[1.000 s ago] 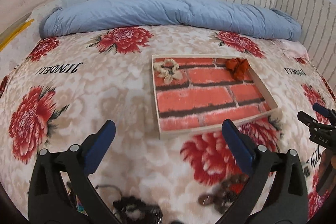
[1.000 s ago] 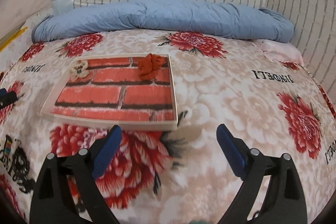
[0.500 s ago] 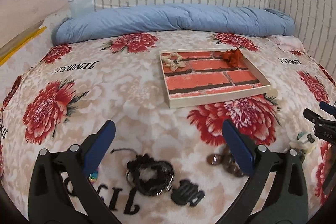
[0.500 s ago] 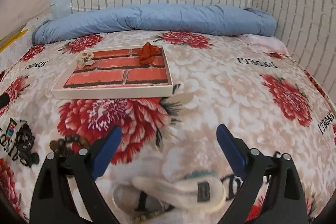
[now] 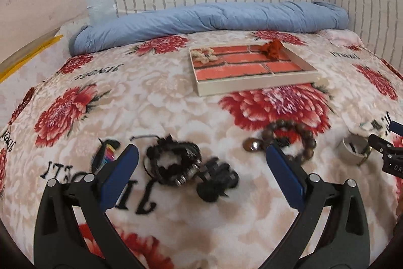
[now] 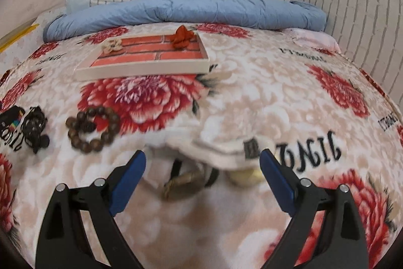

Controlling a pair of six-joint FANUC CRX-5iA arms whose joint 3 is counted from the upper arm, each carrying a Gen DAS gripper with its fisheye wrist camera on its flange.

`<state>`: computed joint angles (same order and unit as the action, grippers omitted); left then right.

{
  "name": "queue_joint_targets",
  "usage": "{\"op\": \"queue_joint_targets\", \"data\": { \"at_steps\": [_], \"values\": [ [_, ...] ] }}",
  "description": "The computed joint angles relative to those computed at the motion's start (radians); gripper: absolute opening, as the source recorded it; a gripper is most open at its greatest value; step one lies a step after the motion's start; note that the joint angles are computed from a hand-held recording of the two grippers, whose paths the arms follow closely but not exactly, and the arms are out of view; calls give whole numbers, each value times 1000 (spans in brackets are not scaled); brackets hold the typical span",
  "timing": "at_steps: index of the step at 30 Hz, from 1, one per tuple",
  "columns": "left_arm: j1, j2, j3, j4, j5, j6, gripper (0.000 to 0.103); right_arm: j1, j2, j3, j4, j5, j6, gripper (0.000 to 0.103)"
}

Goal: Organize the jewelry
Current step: 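Withdraw both tools from the tray back toward the remaining jewelry, then grasp the black claw clip with the left tool while the right tool grasps the white-strap watch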

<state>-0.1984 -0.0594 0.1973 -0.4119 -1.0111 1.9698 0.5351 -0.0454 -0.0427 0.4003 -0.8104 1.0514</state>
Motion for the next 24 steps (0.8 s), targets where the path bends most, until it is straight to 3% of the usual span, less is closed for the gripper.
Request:
{"op": "queue_joint_targets", "data": {
  "at_steps": [6, 10, 24],
  "values": [
    [3, -12, -57, 37, 9, 4, 98, 1, -21, -36, -17, 1, 17, 90],
    [33, -14, -85, 91, 16, 3, 98, -12, -19, -24, -69, -3, 48, 90],
    [50, 11, -94, 129, 11, -18, 98, -31, 41, 60, -192, -75, 161, 89]
  ]
}}
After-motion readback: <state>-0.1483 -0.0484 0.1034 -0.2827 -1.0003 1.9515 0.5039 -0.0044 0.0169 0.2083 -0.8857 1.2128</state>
